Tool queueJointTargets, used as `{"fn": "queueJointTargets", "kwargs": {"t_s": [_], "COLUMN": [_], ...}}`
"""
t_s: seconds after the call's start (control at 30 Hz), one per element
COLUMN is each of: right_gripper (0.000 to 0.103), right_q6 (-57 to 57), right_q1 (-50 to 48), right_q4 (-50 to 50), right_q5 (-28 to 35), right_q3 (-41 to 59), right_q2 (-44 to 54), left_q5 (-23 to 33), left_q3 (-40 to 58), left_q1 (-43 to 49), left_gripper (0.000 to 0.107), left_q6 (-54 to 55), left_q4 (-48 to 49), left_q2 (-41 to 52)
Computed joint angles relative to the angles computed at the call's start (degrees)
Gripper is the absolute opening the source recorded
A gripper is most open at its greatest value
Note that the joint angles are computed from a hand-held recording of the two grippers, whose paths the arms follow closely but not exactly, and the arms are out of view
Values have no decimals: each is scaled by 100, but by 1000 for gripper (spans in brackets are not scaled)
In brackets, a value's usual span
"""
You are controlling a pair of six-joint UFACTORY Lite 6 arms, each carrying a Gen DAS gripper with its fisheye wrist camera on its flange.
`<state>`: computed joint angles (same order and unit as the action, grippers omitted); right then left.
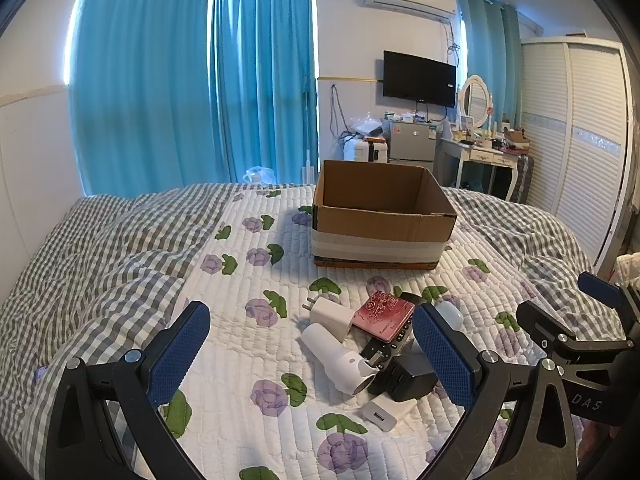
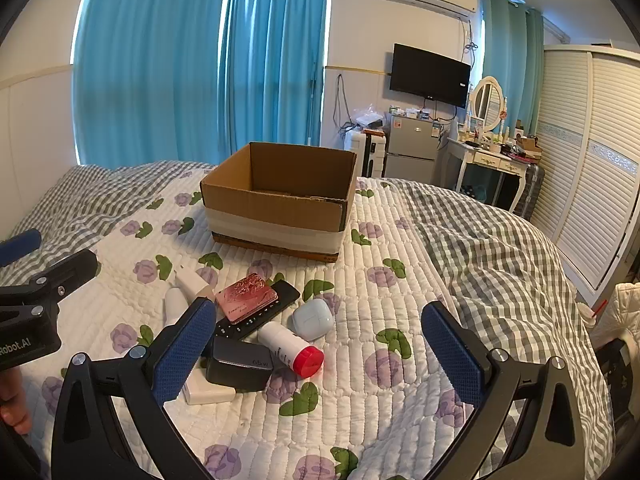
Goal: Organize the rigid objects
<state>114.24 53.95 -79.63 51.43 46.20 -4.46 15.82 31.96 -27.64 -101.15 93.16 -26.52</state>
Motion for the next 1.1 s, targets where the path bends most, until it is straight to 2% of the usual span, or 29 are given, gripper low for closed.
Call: {"fn": "queueJointTargets", "kwargs": {"t_s": [0.33, 1.1], "right_gripper": [103, 103], "right_q6": [-123, -232], "right_q1": [-24, 1], "right_q4": [47, 107], "right_q5": [-37, -26], "right_q3": [91, 169], "right_q2": [66, 106], "left_q5": [-146, -71], "left_q3": [83, 98], "left_q1": [107, -52], "left_gripper": [103, 103], "left_q6": [144, 441], "left_q4": [-126, -425], "left_q2": [41, 11]}}
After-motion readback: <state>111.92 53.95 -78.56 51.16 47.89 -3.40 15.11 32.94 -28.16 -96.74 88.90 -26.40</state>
